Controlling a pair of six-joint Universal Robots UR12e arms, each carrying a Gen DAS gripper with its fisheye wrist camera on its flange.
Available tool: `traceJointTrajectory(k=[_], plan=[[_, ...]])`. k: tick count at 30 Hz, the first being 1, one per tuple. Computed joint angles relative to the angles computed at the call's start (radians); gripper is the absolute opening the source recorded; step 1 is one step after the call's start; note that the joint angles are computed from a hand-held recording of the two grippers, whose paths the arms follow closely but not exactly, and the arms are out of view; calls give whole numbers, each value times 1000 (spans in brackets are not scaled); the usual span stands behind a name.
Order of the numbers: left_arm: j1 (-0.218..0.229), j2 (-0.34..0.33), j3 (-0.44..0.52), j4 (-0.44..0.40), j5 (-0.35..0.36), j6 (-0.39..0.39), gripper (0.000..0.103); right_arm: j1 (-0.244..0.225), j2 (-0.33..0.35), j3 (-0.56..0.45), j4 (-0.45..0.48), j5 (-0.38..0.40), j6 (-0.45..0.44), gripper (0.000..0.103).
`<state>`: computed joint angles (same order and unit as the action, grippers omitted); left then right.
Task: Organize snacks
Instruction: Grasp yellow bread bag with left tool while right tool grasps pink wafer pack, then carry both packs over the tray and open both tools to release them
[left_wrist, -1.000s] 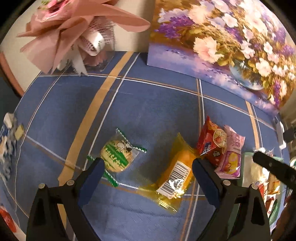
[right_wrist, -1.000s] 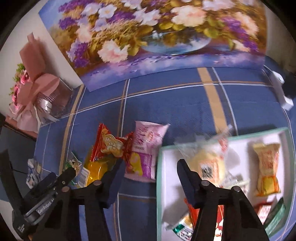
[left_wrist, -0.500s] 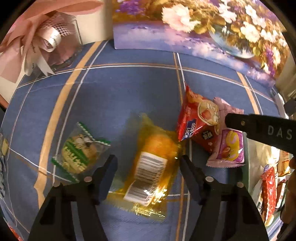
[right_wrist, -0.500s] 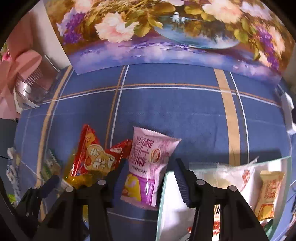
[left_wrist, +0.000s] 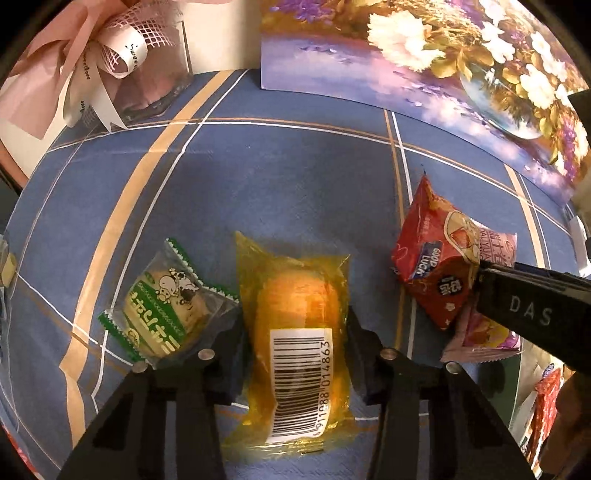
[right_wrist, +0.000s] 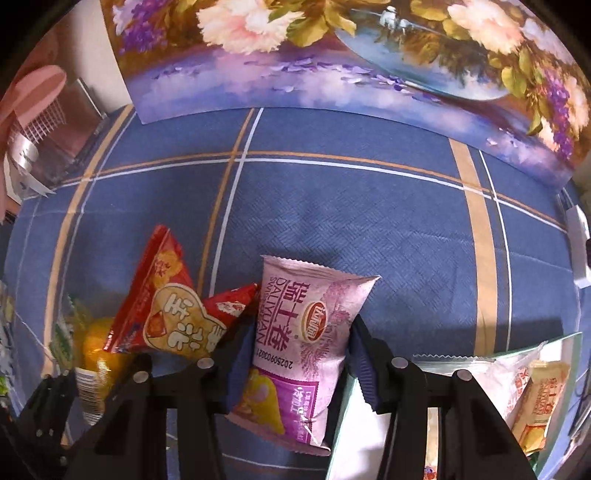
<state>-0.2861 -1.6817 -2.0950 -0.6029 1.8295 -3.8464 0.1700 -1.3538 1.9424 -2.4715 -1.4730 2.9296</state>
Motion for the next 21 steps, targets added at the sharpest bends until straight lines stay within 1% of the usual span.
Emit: traceJointTrajectory(k=[3, 6, 9, 13, 16, 18, 21], plan=[[-1, 8, -4, -4, 11, -19, 43, -1, -1, 5, -8, 10, 3, 43], [3, 24, -14, -10, 9, -36, 42, 0, -6, 12, -19, 14, -3, 41], [6, 35, -18, -15, 4, -56, 42, -10, -25, 28, -34, 55, -9, 41], [8, 55, -19, -42, 7, -93, 42, -39, -60, 46, -33, 122, -9, 41], [4, 73, -20, -61, 14, -120, 42, -60, -102, 71, -33, 155, -17, 41], [-1, 85, -22, -75, 20, -142, 41, -79, -131, 86, -26, 196, -10, 41], [-10, 106, -23, -102, 19, -177, 41, -93, -168, 106, -30, 222, 0, 41]])
